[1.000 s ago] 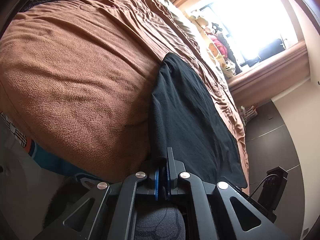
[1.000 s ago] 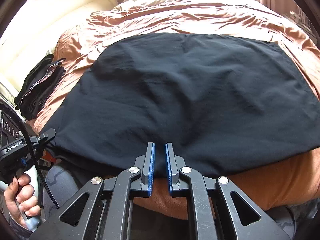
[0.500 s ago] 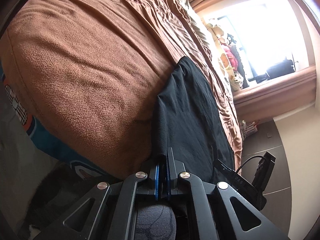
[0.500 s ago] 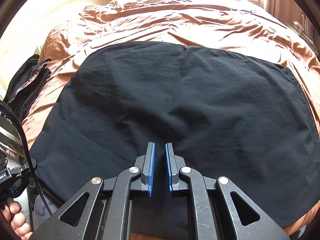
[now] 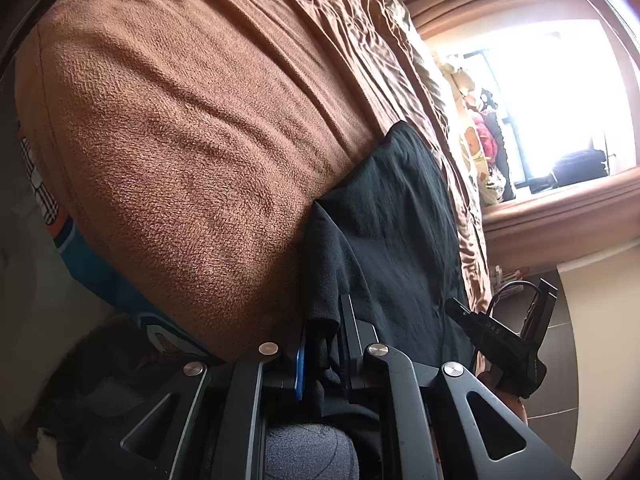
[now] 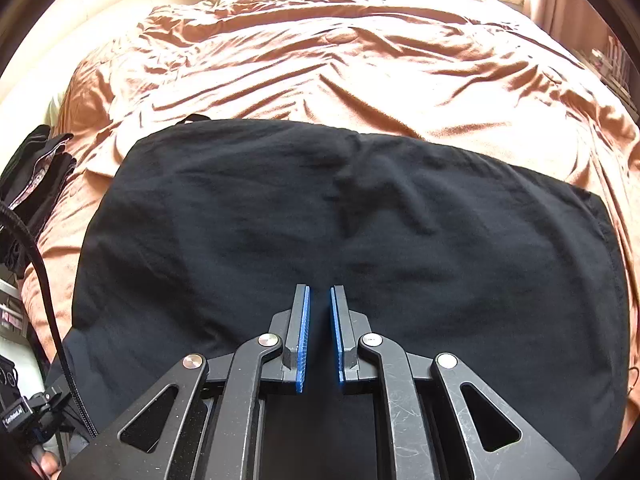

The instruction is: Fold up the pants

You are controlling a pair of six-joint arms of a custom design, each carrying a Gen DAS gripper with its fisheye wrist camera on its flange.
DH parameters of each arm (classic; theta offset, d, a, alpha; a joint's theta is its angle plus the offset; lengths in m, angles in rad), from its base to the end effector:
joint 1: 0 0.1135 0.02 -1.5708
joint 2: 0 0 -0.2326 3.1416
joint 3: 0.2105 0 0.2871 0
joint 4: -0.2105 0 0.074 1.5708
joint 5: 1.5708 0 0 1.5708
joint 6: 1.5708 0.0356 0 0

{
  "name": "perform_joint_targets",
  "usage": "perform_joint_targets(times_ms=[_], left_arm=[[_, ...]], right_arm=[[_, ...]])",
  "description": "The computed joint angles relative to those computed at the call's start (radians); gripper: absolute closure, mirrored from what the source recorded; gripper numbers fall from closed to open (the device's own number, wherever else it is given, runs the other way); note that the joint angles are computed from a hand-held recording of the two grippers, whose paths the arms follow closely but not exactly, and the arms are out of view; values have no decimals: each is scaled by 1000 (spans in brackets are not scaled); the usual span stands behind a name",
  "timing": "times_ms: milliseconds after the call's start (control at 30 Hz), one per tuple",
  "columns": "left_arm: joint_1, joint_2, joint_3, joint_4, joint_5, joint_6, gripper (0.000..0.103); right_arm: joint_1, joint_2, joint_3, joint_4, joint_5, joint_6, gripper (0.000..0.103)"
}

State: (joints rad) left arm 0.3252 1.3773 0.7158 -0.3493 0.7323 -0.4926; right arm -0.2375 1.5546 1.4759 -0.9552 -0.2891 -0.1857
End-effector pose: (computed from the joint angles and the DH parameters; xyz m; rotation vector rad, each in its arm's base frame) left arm 0.2796 0.0692 0.1315 -0.7324 2.3755 -1.0035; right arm 0.3485 -0.0739 0.2909 -0.0360 2.5526 0.2156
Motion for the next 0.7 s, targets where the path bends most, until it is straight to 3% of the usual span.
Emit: perform_joint_targets(times_ms=[300, 533, 700], left_arm=[[-30, -17, -4, 12, -65, -7, 91], [-55, -4, 14, -2, -108, -14, 91], [-85, -20, 25, -18, -150, -1, 92]], right_arm=[[-17, 151, 139, 27, -44, 51, 95], [4, 117, 44, 173, 0, 6, 95], [-37, 96, 32, 119, -96, -15, 95]])
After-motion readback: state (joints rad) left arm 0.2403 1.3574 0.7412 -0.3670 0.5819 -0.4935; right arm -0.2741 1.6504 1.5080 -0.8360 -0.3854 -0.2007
